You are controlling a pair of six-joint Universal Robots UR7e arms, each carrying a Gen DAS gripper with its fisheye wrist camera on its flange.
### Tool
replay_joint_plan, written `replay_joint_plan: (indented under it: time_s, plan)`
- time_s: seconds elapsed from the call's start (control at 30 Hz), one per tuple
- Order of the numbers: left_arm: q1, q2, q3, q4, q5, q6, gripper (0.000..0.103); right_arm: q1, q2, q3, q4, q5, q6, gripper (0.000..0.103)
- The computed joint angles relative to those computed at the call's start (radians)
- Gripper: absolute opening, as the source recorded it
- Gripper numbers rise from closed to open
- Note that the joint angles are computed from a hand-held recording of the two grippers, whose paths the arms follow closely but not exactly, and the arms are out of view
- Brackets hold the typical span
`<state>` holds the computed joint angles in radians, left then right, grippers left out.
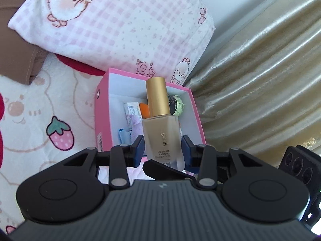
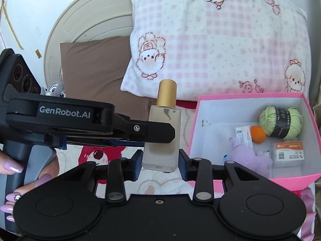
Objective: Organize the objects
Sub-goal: 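Carry the foundation bottle with the left tool into the pink box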
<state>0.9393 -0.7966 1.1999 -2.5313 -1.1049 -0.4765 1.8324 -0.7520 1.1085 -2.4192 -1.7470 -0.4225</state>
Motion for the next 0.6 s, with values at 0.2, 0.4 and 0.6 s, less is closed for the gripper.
replay_joint_plan:
  time_s: [0.2, 0.4, 0.6]
  plan:
    - [0.024, 0.123, -0.19, 0.08, -0.032, 0.041, 0.038, -0.041, 0.04, -0.076, -0.032, 0.021, 0.014, 0.041]
    - [0.067, 0.298, -0.454, 0.193, -0.056, 0.036, 0.04, -0.061, 0.14, -0.24, 0.016, -0.048, -0.002, 0.041]
    - [0.115, 0.47, -0.718, 0.303, -0.13, 0.012, 0.04, -0.085, 0.25, -0.45, 0.144, -0.131, 0.02, 0.041]
